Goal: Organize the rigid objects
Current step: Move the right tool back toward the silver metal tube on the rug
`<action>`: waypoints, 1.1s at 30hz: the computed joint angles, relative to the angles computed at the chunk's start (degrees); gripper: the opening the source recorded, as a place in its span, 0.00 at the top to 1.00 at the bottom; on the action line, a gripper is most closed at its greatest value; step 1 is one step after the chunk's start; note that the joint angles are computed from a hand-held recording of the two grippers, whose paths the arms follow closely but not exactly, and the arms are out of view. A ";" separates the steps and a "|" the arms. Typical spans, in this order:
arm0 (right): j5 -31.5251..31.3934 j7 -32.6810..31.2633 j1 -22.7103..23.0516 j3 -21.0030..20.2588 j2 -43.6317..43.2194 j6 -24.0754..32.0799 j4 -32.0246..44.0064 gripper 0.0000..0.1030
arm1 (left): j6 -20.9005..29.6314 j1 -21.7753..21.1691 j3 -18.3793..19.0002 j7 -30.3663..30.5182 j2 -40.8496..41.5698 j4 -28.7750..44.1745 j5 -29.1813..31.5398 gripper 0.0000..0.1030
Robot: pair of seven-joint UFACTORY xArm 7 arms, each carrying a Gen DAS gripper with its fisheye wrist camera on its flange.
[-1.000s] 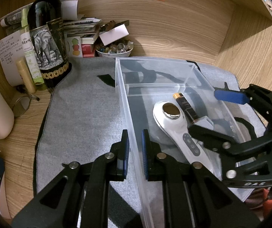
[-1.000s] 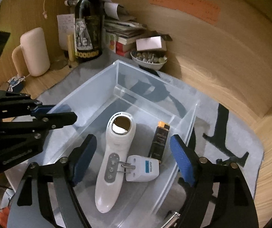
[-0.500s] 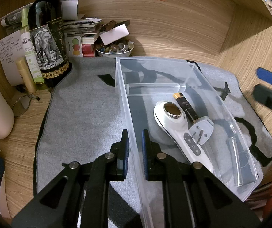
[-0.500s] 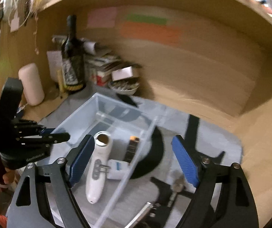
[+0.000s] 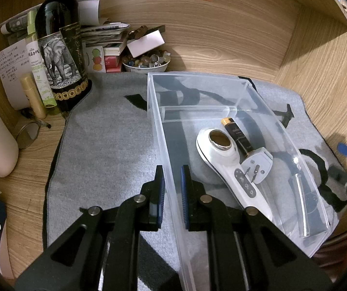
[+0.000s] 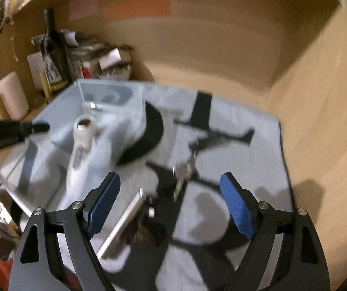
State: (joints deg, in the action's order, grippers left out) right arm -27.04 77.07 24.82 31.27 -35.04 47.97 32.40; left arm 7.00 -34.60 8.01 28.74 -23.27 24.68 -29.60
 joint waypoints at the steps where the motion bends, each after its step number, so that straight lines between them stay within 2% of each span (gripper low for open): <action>1: 1.17 0.37 0.82 -0.39 -0.39 -0.56 -0.97 0.20 | 0.01 0.27 -0.22 -0.07 -0.04 -0.09 0.30 0.88; 8: 5.96 2.47 3.47 -1.77 0.27 -7.03 -5.73 0.23 | -0.12 0.94 -0.68 -0.97 -0.50 -0.80 1.94 0.88; 11: 7.38 2.37 3.93 -3.10 0.15 -11.03 -7.64 0.35 | 0.03 1.10 -0.80 -1.49 -0.84 -1.02 2.31 0.88; 13: 8.85 1.73 4.40 -3.97 0.62 -13.20 -8.58 0.46 | -0.01 1.06 -0.71 -1.63 -0.95 -1.13 2.53 0.88; 17: 7.32 2.36 3.10 -1.27 1.65 -10.78 -7.14 0.53 | 0.02 0.85 -0.46 -1.79 -0.90 -1.06 2.73 0.88; 21: 7.10 3.00 3.36 -1.77 0.67 -11.64 -7.88 0.76 | -0.03 0.70 -0.27 -1.82 -0.90 -1.07 2.87 0.88; 33: 4.49 3.00 1.54 -0.79 -1.56 -8.36 -5.81 0.77 | 0.13 0.97 -0.53 -2.28 -1.20 -1.21 3.26 0.88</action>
State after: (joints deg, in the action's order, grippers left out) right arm -22.54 80.07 26.35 30.47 -36.61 39.61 26.59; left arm 7.13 -33.63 7.48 26.46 -24.47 23.46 -26.34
